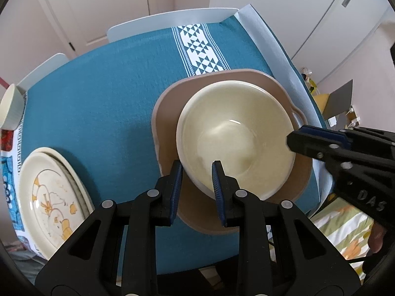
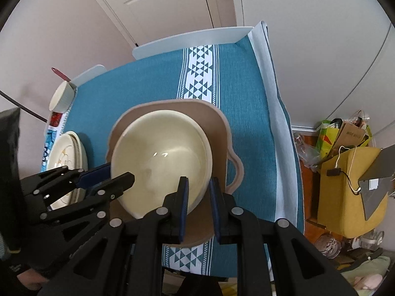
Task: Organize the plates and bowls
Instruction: 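Open both tools and move them to the white bowl's rim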
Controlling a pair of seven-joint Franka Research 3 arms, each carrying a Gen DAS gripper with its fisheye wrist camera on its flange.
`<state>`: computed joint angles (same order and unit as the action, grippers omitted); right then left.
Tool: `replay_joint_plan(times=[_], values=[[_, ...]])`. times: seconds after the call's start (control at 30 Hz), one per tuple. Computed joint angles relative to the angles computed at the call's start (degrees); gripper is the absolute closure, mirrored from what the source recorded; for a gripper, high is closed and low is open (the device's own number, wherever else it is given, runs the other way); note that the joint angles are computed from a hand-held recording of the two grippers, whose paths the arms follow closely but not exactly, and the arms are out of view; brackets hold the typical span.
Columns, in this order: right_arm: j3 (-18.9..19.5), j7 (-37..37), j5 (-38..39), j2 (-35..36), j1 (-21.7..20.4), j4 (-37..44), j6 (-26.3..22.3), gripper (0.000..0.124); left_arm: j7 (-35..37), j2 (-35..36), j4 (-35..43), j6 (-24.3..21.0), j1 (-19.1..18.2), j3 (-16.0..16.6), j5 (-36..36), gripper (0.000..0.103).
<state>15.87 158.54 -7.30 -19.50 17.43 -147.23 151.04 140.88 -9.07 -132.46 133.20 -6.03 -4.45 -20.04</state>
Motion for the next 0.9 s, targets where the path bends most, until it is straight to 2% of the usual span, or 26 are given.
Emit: replay_joint_plan(times=[0.17, 0.33, 0.37, 0.4, 0.43, 0.47, 0.5, 0.53, 0.6, 0.63, 0.67, 0.7, 0.77, 0.9], values=[[1.2, 2.0, -1.3, -3.3, -0.9, -0.8, -0.6, 0.108, 1.8, -1.2, 1.3, -2.3, 0.2, 1.0, -2.2, 0.081], [2.6, 2.0, -5.2, -4.0, -3.0, 2.3, -0.7, 0.108, 3.7, -3.0, 4.8, -4.4, 1.3, 3.2, -6.7, 0.081], [2.9, 1.9, -6.2, -3.9, -3.4, 3.2, -0.3, 0.108, 3.8, -3.0, 5.9, -4.7, 1.7, 3.8, -7.8, 0.077], [3.2, 1.4, -7.8, -3.3, -4.0, 4.8, 0.4, 0.108, 3.7, -3.0, 7.2, -4.8, 2.2, 4.3, -9.0, 0.071], [3.4, 1.0, -8.9, -2.9, -4.4, 5.7, 1.0, 0.108, 3.5, -2.9, 8.3, -4.2, 2.7, 4.7, -10.0, 0.047], [3.5, 0.5, -10.2, -2.2, -4.9, 7.1, 1.7, 0.108, 3.4, -3.0, 9.0, -3.0, 3.2, 5.0, -10.9, 0.015], [3.5, -0.3, -11.3, -1.2, -5.1, 8.5, 2.8, 0.108, 3.9, -3.2, 9.3, -0.3, 3.7, 5.4, -12.3, 0.005], [2.9, -2.2, -11.7, 0.3, -4.8, 10.4, 4.3, 0.108, 4.8, -3.3, 9.5, 1.7, 3.9, 5.8, -13.6, 0.0], [1.9, -5.4, -11.8, 3.7, -4.2, 14.2, 6.2, 0.106, 6.2, -2.1, 11.7, 3.4, 4.8, 6.6, -14.7, 0.0], [1.7, -6.2, -12.3, 5.2, -4.0, 15.9, 6.5, 0.101, 5.6, -1.0, 13.0, 3.8, 5.5, 6.7, -14.2, 0.0], [1.3, -7.3, -12.8, 7.1, -3.7, 17.9, 6.7, 0.085, 4.6, 0.5, 14.8, 4.3, 6.3, 6.8, -13.7, 0.0], [0.9, -8.2, -13.5, 9.3, -3.4, 20.4, 6.7, 0.061, 4.1, 1.9, 16.5, 3.9, 7.2, 6.9, -13.8, 0.0], [-0.5, -10.8, -14.1, 14.2, -2.0, 25.9, 6.7, 0.042, 2.1, 5.2, 20.6, 2.6, 9.1, 6.8, -13.9, 0.0], [-3.1, -21.1, -11.3, 25.0, 1.3, 39.3, 3.7, 0.042, -3.2, 13.4, 30.2, 0.4, 13.4, 5.8, -12.3, 0.0]])
